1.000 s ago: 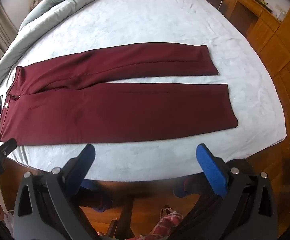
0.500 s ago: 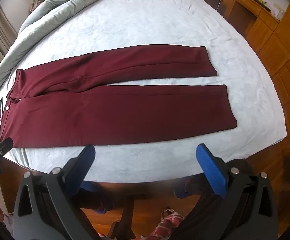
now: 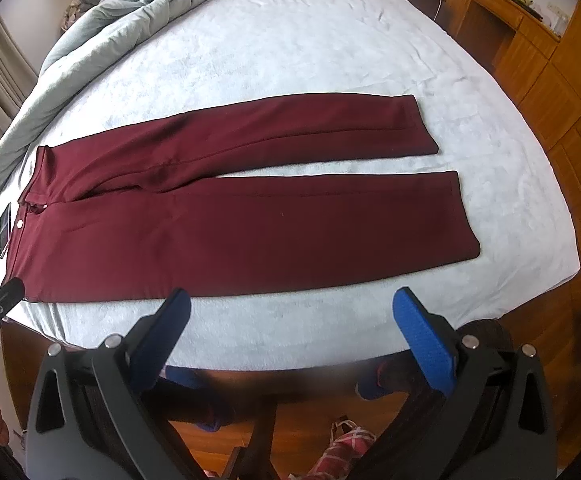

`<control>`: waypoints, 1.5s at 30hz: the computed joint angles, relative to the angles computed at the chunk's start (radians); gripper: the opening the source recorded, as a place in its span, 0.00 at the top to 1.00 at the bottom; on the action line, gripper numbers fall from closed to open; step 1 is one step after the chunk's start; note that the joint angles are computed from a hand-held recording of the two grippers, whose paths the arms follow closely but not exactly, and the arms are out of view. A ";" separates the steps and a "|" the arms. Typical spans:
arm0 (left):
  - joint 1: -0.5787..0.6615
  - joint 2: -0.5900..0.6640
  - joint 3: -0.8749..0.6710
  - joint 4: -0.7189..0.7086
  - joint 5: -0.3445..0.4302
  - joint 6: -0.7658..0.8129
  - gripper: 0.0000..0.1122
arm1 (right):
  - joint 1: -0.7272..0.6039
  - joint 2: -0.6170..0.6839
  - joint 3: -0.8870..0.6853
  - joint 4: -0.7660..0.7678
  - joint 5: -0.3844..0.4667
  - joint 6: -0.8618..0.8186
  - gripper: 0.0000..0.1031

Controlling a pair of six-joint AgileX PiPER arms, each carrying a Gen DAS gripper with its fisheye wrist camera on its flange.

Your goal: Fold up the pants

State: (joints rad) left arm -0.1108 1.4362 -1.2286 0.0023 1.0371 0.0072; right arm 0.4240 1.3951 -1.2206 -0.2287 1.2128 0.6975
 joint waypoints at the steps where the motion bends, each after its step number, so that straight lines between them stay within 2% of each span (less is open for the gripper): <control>1: -0.001 0.001 -0.002 0.001 0.000 0.000 0.11 | 0.001 0.001 -0.001 -0.001 0.000 0.002 0.02; 21: -0.016 0.018 -0.018 0.011 -0.009 -0.017 0.11 | 0.002 0.004 -0.004 -0.009 -0.007 0.004 0.02; 45: 0.026 0.041 -0.052 -0.024 -0.012 0.033 0.11 | -0.023 0.046 -0.029 -0.002 -0.020 -0.024 0.02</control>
State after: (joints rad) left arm -0.0848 1.4769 -1.2803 -0.0215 1.0248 0.0406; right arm 0.4005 1.4414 -1.2499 -0.2305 1.1929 0.6734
